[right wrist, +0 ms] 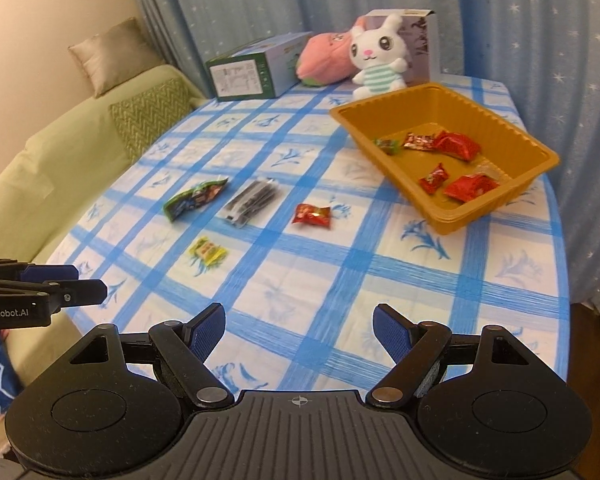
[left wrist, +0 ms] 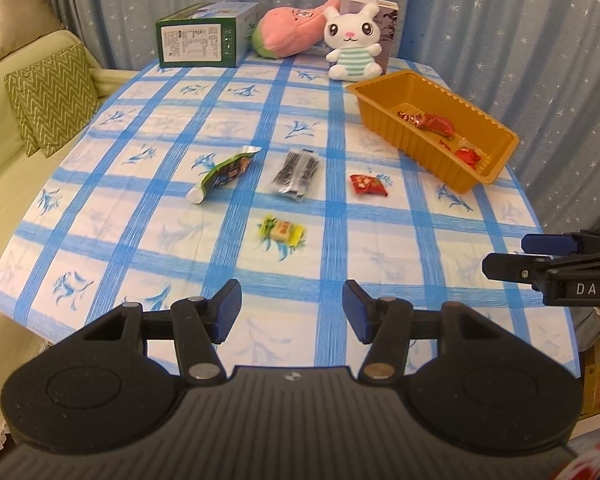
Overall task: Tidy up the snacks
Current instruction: 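Withdraw both tools from the tray toward the remaining snacks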
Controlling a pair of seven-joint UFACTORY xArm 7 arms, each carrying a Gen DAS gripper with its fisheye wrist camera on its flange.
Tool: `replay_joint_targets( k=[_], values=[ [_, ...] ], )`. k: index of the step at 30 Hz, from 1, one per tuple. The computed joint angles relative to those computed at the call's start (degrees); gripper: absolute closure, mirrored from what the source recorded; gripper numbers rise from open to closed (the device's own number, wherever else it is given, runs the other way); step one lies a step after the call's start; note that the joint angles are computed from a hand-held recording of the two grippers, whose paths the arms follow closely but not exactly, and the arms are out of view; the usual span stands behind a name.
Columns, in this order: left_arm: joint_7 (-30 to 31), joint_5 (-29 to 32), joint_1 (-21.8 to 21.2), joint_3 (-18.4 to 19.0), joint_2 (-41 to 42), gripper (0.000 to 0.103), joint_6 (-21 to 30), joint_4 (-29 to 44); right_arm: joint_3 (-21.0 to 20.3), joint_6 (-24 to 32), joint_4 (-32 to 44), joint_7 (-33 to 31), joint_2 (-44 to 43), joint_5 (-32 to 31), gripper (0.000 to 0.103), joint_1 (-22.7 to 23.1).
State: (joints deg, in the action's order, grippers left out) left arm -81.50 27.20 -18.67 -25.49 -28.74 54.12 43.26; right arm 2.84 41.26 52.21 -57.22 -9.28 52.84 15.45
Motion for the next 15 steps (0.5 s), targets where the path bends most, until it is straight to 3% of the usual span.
replay_joint_targets(
  k=[15],
  values=[
    [0.08,-2.79,-0.46,0.84,-3.4,0.05,0.08,-3.94,2.43,-0.31,1.38,-0.35,2.59,-0.39,0.022,2.06]
  ],
)
